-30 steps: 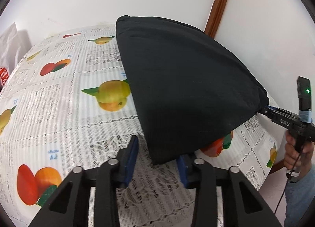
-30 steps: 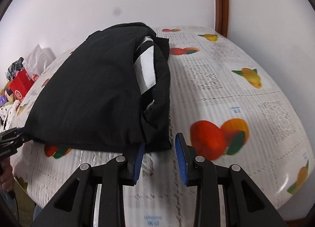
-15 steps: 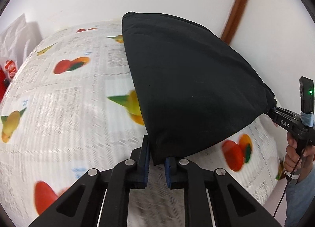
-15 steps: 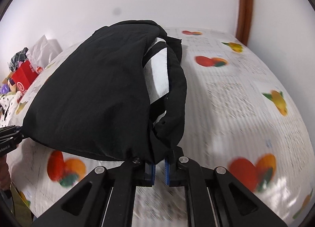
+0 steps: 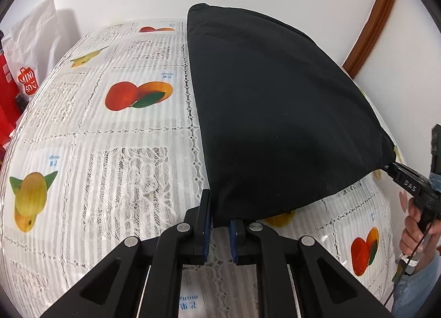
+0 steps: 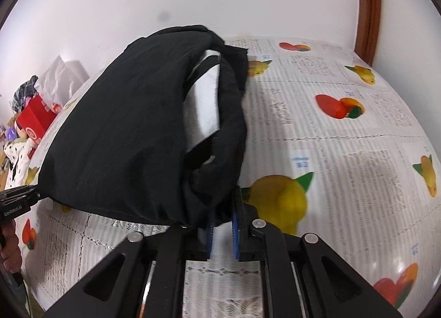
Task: Fold large clothes
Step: 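Lower the folded jacket onto the bed and open both grippers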
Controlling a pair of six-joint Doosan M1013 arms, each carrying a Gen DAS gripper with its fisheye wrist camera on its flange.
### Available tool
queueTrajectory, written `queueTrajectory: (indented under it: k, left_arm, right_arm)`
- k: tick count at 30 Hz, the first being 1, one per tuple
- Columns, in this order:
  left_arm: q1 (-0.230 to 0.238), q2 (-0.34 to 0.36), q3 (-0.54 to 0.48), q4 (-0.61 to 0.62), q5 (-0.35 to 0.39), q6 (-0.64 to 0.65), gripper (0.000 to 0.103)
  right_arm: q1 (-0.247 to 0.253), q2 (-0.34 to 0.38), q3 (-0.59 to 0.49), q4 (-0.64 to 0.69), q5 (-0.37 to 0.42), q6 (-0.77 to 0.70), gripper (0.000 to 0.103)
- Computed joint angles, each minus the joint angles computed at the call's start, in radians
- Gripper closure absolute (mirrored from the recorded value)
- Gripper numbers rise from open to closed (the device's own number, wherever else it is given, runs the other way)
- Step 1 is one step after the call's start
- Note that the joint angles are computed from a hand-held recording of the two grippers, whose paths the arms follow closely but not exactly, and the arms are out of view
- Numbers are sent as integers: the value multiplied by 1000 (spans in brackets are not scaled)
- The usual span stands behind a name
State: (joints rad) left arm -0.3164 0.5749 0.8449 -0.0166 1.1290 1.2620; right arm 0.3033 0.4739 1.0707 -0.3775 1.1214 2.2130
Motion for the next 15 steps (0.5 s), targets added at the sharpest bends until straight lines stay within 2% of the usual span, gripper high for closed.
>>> queueTrajectory:
  k: [4, 8, 11, 15]
  left_arm:
    - [1, 6, -11, 3, 4, 13, 92]
    - [6, -15, 30, -12, -25, 17, 92]
    - [6, -21, 39, -9, -33, 16, 91]
    - [3, -24, 46, 2, -38, 18, 91]
  right_arm:
    - [12, -44, 37, -22, -1, -38, 83]
    - [16, -96, 71, -10, -67, -69, 70]
    - [26, -86, 43, -15, -90, -96, 70]
    - [26, -24, -30, 42, -86, -147, 72]
